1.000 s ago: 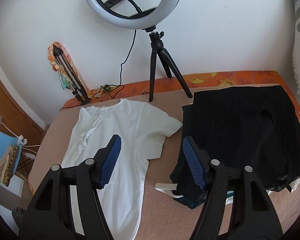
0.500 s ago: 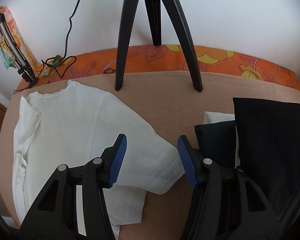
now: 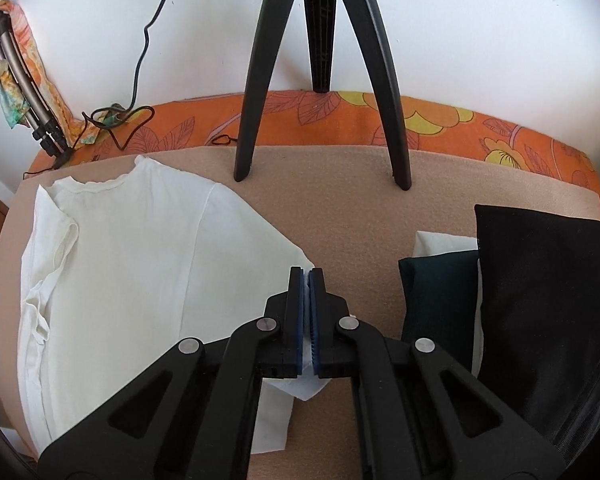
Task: Fold small clothes
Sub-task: 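Fold that side over toward the middle, then open the right tool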
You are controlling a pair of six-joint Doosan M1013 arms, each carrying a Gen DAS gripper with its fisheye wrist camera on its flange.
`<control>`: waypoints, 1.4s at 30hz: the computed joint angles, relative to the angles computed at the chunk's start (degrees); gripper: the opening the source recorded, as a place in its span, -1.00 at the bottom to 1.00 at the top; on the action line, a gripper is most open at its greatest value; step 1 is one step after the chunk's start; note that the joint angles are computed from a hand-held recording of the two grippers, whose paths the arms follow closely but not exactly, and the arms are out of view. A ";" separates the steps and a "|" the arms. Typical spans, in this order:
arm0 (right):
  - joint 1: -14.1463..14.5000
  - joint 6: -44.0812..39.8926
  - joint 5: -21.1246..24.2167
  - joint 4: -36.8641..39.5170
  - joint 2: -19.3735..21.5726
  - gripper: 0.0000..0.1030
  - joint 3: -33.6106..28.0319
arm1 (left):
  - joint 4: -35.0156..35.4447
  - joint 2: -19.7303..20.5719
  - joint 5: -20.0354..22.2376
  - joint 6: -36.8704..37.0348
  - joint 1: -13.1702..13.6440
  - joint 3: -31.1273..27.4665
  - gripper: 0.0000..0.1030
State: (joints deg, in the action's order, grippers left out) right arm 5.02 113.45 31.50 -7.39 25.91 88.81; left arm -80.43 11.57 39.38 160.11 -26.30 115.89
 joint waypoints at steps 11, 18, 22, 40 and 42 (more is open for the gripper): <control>4.63 8.25 2.57 -6.80 -0.41 -0.94 -4.72 | -1.53 -2.78 -1.29 0.50 2.48 2.67 -0.89; 9.08 10.85 7.70 -13.71 2.13 -0.94 -10.04 | -5.69 -3.85 -1.50 1.72 4.80 4.72 -0.89; 11.54 10.34 11.03 -16.35 4.66 -0.94 -13.84 | -6.73 -4.30 -1.90 2.13 5.60 5.82 -0.89; 14.26 -4.08 11.92 0.73 11.62 -0.84 -21.99 | -7.27 -4.05 -2.55 0.91 8.13 7.64 -0.89; 12.91 -9.64 8.54 10.14 9.66 -0.12 -19.71 | -7.26 -4.20 -2.69 1.32 8.02 7.65 -0.89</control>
